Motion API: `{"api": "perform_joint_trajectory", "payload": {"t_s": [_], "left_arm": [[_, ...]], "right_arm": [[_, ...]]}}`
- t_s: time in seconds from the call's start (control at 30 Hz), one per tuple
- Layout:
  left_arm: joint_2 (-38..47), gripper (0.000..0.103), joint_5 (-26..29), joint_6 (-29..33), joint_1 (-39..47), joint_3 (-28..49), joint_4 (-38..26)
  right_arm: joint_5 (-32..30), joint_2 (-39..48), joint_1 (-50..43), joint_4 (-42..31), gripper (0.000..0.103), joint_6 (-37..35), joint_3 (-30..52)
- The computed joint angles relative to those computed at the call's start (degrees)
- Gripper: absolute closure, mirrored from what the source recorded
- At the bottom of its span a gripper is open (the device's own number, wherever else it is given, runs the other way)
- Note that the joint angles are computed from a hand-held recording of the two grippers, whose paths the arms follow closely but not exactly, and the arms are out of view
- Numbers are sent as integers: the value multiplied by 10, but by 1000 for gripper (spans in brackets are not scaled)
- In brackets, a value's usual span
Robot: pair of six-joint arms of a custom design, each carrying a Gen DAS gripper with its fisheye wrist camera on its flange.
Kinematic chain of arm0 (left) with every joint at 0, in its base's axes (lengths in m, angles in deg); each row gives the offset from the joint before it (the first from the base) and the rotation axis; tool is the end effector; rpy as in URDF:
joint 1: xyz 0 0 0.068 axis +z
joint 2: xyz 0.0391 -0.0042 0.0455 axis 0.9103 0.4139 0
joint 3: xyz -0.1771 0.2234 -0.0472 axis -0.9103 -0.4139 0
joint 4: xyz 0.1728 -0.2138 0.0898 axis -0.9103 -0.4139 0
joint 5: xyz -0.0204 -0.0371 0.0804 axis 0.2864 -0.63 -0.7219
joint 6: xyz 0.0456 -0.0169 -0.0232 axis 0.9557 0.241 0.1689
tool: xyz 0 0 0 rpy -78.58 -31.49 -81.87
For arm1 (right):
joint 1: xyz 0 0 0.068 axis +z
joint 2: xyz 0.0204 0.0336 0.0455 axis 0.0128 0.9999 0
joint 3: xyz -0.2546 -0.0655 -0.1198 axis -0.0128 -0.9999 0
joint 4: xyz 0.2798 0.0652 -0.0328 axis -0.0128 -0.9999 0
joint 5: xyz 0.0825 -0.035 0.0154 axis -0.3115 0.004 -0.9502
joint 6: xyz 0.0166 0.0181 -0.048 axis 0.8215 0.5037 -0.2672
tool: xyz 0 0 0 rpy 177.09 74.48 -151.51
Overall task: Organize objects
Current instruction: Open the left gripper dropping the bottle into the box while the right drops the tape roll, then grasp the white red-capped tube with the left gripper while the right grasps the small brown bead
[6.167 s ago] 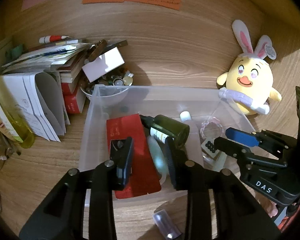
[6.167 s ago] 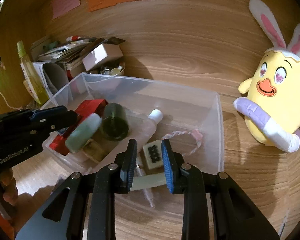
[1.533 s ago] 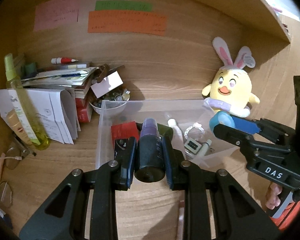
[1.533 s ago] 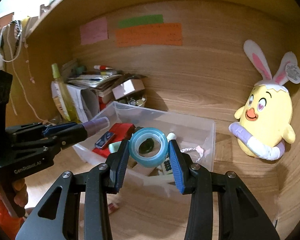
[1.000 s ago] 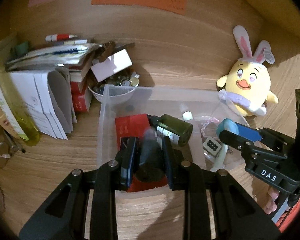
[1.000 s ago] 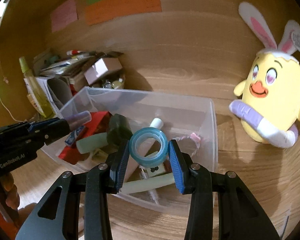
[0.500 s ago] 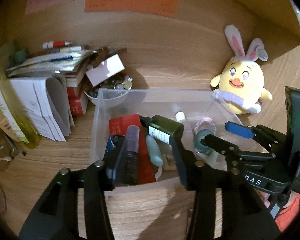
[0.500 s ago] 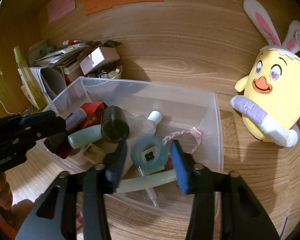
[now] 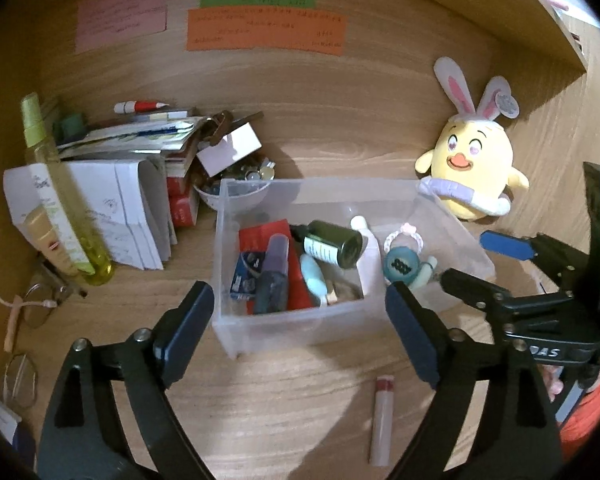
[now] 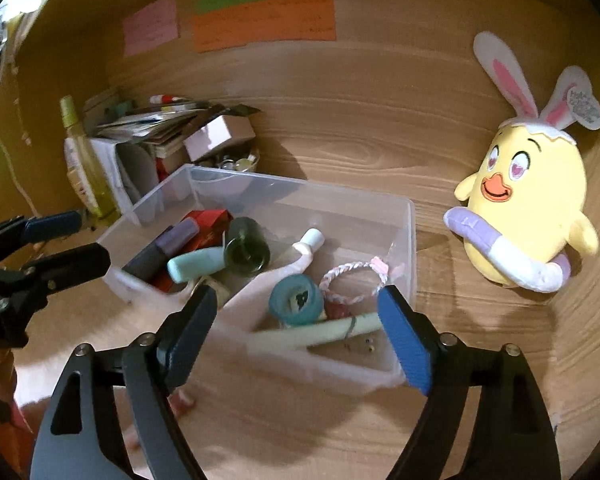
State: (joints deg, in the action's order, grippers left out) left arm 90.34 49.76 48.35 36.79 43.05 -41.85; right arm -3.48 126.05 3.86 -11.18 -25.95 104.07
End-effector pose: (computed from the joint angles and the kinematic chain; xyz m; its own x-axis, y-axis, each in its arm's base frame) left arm 0.2665 -0.1284 0.1805 -0.6182 -0.1843 -0.7641 -0.1806 0.9794 -0.0901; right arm 0.3817 0.0410 0.1736 -0.4142 -0.4931 -0.7651 -0.7708 0.6370 0.0067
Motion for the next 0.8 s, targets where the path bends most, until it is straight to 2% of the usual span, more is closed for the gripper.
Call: {"api": "perform_joint_trajectory", "payload": {"t_s": [0.47,0.8], "left_arm": [[-10,13,-9,-64,-42,-36,-41],[7,13,-2,-103,-64,-60,-52]], "right_arm": [[-54,-57,-62,-103,22,-149,-66],[-57,-36,-83,-160,22,-227,-91]]}}
